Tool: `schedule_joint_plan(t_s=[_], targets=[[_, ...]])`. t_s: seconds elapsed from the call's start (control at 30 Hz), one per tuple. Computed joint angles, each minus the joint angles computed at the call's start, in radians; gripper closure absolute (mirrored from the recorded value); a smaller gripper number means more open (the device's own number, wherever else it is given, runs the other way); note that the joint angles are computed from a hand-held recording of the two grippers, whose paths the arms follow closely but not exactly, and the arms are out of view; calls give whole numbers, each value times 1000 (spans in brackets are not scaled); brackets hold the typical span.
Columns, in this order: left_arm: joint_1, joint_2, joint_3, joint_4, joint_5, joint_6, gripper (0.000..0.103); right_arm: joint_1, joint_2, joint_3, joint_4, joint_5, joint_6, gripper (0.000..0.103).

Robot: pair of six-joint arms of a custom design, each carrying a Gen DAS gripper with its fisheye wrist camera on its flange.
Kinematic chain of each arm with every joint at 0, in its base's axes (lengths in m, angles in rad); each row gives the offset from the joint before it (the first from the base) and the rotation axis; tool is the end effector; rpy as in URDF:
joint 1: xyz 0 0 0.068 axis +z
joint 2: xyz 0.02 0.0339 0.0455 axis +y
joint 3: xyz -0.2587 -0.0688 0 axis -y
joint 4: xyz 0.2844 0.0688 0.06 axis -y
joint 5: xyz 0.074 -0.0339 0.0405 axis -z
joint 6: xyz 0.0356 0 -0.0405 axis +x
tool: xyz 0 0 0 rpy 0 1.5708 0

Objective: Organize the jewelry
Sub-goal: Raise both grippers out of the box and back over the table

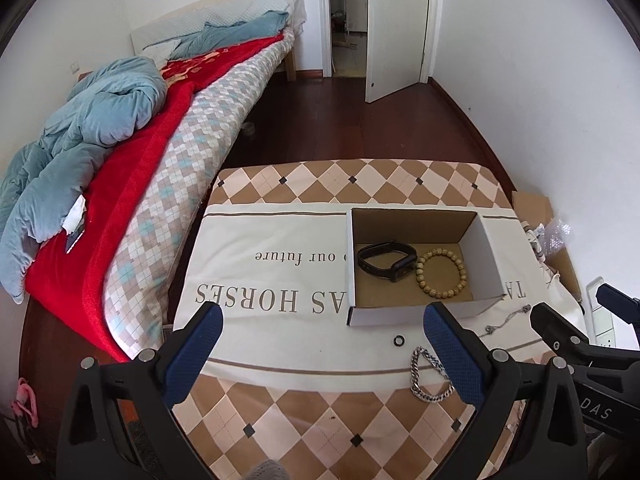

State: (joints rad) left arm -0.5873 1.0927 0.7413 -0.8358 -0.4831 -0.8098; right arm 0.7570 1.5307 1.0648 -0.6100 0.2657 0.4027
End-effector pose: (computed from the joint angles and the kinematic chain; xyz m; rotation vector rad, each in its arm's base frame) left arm 0.1991 -0.1127 0.2038 -0.4026 2.5101 0.1619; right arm 0.2551 0.2282 0.2025 -0.3697 2.5602 0.0688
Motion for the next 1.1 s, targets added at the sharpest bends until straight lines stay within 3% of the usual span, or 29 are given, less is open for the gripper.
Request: schedule_joint_plan(t_s=[0.37,0.67,0.9,1.1], targets=[[-240,-134,66,-277,-152,-222,1,115,-267,-72,-121,107,64,0],[-397,-156,115,-440,-222,-413,1,193,-374,-69,-202,156,117,0],[-375,-149,84,-431,-218,-422,1,162,-452,-133,-153,86,140,0],[-239,-108,-55,-214,-76,-293,1,25,-475,-248,-116,-8,173,1]])
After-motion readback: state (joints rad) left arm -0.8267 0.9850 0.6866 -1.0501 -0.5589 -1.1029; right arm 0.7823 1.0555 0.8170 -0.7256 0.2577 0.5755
